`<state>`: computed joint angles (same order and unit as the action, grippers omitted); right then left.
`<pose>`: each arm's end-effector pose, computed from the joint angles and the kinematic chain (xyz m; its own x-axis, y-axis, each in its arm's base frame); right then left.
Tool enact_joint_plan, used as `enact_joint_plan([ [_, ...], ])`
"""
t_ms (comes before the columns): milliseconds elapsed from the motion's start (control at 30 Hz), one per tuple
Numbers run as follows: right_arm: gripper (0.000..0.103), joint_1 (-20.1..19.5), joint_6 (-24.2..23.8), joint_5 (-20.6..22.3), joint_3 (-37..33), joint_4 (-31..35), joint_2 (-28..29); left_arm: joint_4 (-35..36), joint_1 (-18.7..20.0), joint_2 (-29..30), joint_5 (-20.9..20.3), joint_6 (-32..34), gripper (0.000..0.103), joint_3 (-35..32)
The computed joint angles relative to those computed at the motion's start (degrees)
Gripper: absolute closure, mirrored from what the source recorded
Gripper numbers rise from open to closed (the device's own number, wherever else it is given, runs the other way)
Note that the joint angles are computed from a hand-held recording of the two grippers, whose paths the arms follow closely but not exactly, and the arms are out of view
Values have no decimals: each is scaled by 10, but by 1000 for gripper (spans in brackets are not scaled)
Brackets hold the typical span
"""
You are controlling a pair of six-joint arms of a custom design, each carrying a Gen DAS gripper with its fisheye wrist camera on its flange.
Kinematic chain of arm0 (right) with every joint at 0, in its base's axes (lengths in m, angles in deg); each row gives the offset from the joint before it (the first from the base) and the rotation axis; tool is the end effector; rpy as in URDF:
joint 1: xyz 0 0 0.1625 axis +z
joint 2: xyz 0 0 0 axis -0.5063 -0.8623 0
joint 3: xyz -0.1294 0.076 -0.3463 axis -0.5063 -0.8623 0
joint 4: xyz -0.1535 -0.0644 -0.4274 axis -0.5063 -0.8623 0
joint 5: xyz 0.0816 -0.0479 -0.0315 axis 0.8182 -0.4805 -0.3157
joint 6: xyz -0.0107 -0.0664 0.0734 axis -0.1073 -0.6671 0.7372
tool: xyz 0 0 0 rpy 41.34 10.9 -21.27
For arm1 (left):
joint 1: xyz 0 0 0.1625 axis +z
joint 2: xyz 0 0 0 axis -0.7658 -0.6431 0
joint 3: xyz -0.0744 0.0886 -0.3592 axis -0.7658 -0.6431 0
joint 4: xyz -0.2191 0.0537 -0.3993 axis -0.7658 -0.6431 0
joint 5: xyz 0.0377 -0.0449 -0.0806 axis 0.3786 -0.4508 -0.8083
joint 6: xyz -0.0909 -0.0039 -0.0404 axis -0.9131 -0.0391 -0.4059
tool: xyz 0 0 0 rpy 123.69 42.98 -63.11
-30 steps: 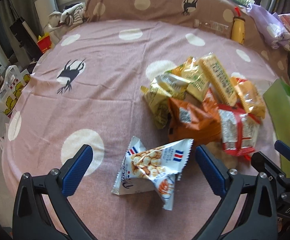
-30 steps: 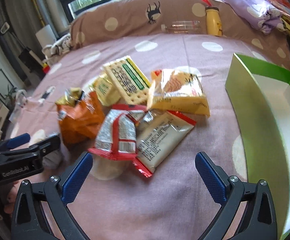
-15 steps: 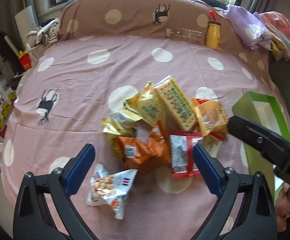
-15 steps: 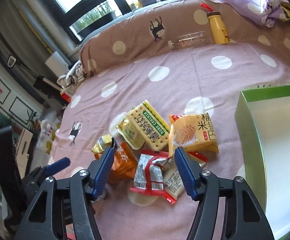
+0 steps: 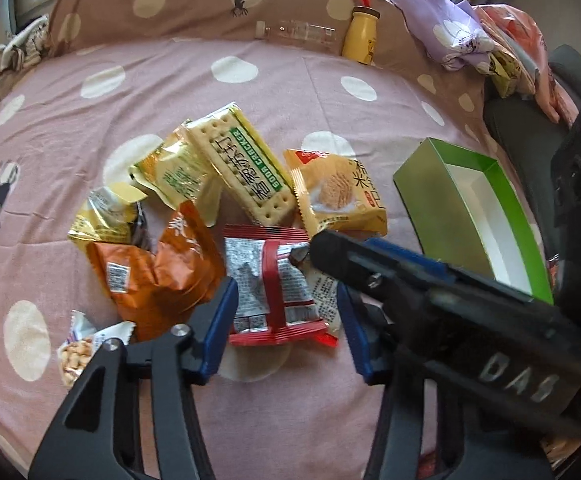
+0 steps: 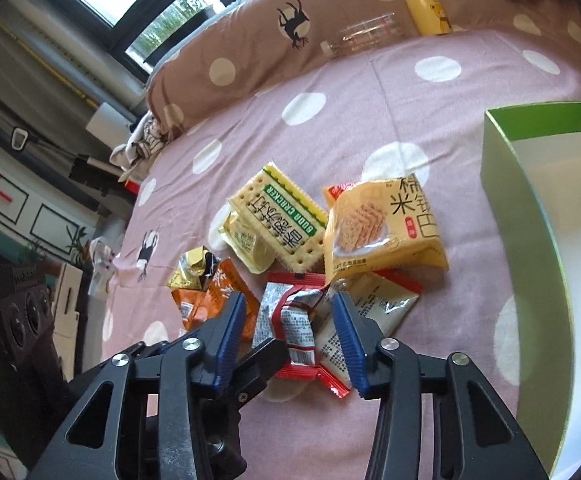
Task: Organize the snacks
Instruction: 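Lower the right gripper over the red-and-white packet and close on it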
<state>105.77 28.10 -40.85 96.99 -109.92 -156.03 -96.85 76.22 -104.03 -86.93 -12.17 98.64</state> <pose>-0.0090 -0.5486 0.3197 -0.8100 -0.5743 0.1188 -0.5830 0.8104 -0.0574 -0.4497 -0.4510 -0.1213 -0.8213 -0.3812 -0.4245 -0.0145 0.7578 -0.6524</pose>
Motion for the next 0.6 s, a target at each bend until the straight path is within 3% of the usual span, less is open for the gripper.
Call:
enact_joint_plan([
  [333,57,1,22,-25,-27,36,42,71,22,18,-14,-27,56,-32],
  [600,57,1,40,-37,-40,58,76,78,27,26,-6,-6,53,-37],
])
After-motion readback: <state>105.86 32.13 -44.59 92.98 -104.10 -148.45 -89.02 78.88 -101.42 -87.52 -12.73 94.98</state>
